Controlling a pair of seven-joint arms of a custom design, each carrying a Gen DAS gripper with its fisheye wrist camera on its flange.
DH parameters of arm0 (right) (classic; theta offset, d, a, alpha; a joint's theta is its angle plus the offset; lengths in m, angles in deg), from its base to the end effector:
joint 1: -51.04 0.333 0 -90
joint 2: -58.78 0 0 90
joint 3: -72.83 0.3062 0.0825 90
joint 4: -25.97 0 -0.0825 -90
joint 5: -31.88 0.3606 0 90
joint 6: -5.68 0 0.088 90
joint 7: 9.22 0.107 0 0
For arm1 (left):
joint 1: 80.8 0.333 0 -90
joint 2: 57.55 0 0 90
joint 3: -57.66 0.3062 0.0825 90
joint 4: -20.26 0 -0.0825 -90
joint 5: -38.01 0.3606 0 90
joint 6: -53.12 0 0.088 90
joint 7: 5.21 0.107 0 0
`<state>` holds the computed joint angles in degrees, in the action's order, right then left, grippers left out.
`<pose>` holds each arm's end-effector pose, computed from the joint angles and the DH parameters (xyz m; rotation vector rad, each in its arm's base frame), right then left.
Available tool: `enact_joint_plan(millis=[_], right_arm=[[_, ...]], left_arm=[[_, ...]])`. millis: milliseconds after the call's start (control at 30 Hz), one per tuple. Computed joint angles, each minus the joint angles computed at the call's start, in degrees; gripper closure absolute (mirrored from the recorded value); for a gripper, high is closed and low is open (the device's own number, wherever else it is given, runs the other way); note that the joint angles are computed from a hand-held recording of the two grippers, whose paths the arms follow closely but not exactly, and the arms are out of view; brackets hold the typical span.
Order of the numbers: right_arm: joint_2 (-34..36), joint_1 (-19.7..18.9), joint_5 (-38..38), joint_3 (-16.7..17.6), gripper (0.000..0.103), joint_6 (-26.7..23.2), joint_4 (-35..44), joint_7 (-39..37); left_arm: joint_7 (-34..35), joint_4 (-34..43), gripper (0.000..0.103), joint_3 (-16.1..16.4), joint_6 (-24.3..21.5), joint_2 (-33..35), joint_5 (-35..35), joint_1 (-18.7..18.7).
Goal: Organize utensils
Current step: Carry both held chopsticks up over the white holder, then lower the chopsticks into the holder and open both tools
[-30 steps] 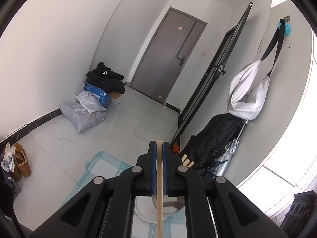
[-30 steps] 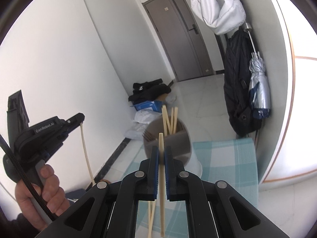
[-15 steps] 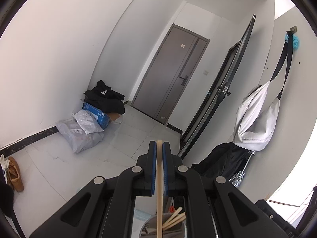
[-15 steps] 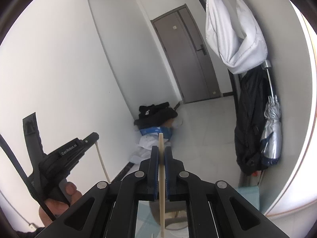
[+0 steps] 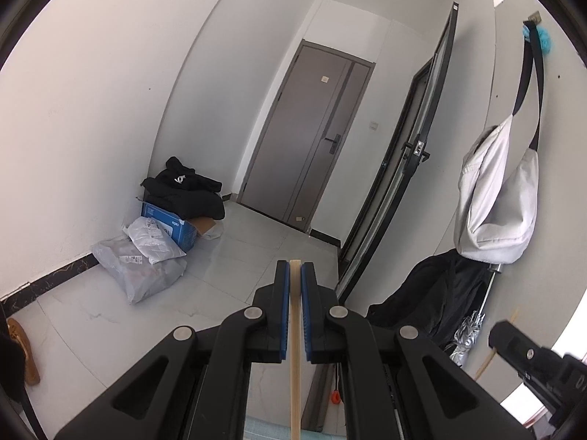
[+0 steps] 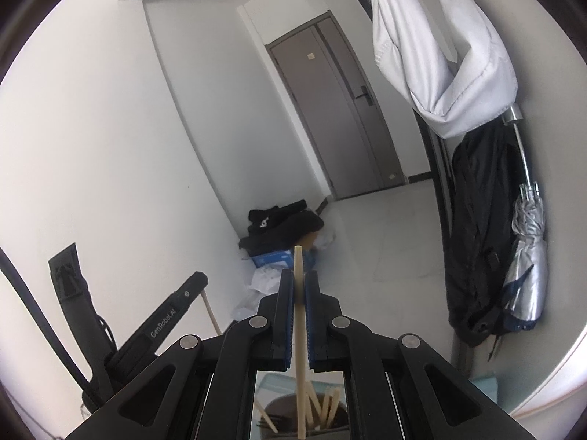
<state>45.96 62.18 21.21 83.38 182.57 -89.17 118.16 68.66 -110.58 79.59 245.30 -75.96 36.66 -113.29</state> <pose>0.4637 0.2146 0.7057 -1.2818 1.3736 -0.5539 0.4725 -0.0566 0.6430 -1.6069 1.3097 -1.5168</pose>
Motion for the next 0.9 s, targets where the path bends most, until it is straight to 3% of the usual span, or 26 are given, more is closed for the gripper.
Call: enact_joint_plan(millis=[100,200,267,300,400,433,500,567,733,900], right_arm=[[2.0,0.1,0.5,-0.2,0.098,0.9,1.3,0.7],[3.6,-3.2,-4.8,2.5,0.098,0.8,2.5,5.2],[4.4,-2.5,-5.4,1.8,0.098,1.2,2.6,5.9],[4.8,-3.6,-7.9,2.7,0.098,1.0,2.8,8.1],[5.2,-1.8,-8.5,1.4,0.098,0.9,2.3,8.3],[5.3,-0.8,-7.7,0.6,0.098,0.9,2.0,7.4],[5.2,0.5,-6.4,-0.4,0.098,1.0,1.4,6.3],[4.8,1.6,-5.2,-1.1,0.098,1.4,0.4,5.1],[3.6,1.8,-4.8,-1.0,0.098,1.0,-1.0,3.4],[2.2,0.4,-8.1,1.1,0.098,1.0,-2.4,1.1]], left_arm=[[0.5,-0.6,0.1,2.7,2.2,0.3,2.2,-2.6],[-0.5,0.1,0.1,7.6,2.9,0.9,6.4,-7.5],[-1.4,0.4,0.1,12.8,3.2,0.6,9.6,-12.7],[-1.8,0.4,0.1,13.8,3.6,0.6,10.4,-13.7],[-2.6,-0.1,0.1,14.5,4.5,0.4,12.7,-14.1],[-2.9,-0.4,0.1,13.3,5.1,0.5,13.2,-12.7],[-4.5,-0.5,0.1,15.7,5.3,-0.1,15.7,-15.0],[-5.8,-0.6,0.1,15.7,5.4,-0.3,17.0,-14.8],[-6.2,-1.2,0.1,17.2,3.5,-2.4,18.6,-16.6],[-1.7,-3.2,0.1,15.7,2.0,-5.3,16.5,-16.2]])
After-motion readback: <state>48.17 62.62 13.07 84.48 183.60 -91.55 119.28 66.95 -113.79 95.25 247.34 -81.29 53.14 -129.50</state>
